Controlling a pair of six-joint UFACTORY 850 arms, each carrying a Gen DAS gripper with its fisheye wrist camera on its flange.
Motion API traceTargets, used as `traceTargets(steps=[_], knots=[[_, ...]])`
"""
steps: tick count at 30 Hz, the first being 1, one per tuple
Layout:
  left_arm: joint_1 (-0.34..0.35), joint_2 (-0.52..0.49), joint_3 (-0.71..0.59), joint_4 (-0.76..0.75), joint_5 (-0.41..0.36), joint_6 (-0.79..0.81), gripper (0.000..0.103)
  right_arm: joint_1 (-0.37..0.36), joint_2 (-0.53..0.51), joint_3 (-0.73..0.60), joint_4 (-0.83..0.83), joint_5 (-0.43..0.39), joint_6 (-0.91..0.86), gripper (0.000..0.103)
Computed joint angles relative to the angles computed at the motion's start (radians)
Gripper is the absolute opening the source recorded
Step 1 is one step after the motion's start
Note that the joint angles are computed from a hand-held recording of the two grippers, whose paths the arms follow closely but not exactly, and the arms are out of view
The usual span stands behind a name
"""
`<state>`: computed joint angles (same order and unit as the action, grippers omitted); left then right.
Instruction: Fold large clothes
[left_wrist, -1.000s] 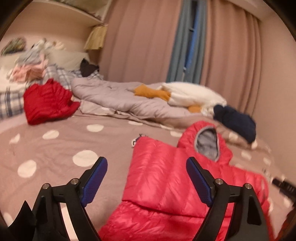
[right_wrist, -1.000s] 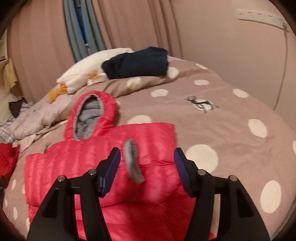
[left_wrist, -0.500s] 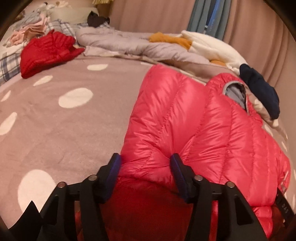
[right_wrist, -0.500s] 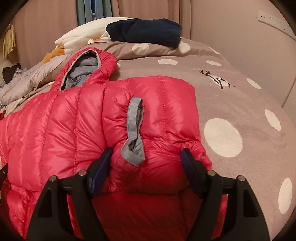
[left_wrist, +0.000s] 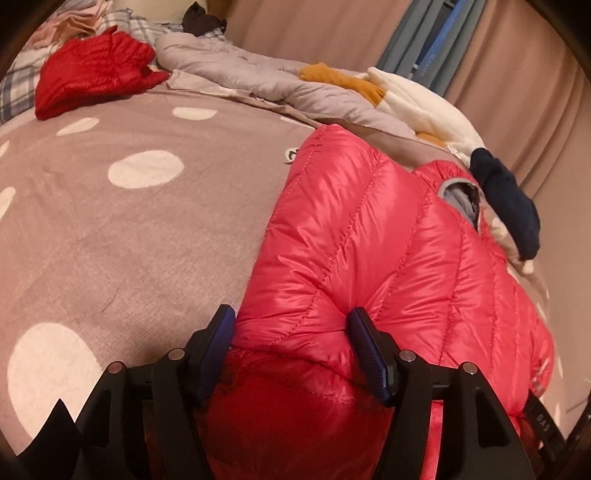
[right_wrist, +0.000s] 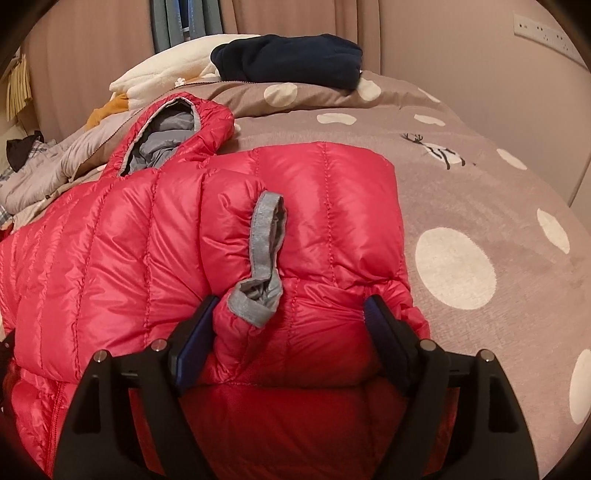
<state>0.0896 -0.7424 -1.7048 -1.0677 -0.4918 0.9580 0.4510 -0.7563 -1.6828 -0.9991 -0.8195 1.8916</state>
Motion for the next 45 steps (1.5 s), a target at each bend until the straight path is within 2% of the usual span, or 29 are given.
traceTargets(steps=[11, 28, 36, 40, 45], knots=[[0.000, -0.004, -0.008, 0.012, -0.008, -0.016, 0.065, 0.003, -0.016, -0.031, 0.027, -0.040, -0.040, 0.081], [0.003, -0.008, -0.012, 0.005, -0.015, -0.011, 0.067, 0.000, -0.019, -0.034, 0.030, -0.039, -0.036, 0.083], [0.004, -0.015, -0.017, -0.026, -0.046, 0.023, 0.078, -0.004, 0.007, 0.013, -0.011, 0.012, 0.035, 0.087], [-0.003, -0.016, -0.021, -0.002, -0.044, 0.017, 0.085, -0.004, -0.004, -0.007, 0.007, -0.002, 0.008, 0.088], [-0.005, -0.016, -0.022, 0.009, -0.042, 0.013, 0.086, -0.006, -0.003, -0.003, 0.003, 0.008, 0.015, 0.089]])
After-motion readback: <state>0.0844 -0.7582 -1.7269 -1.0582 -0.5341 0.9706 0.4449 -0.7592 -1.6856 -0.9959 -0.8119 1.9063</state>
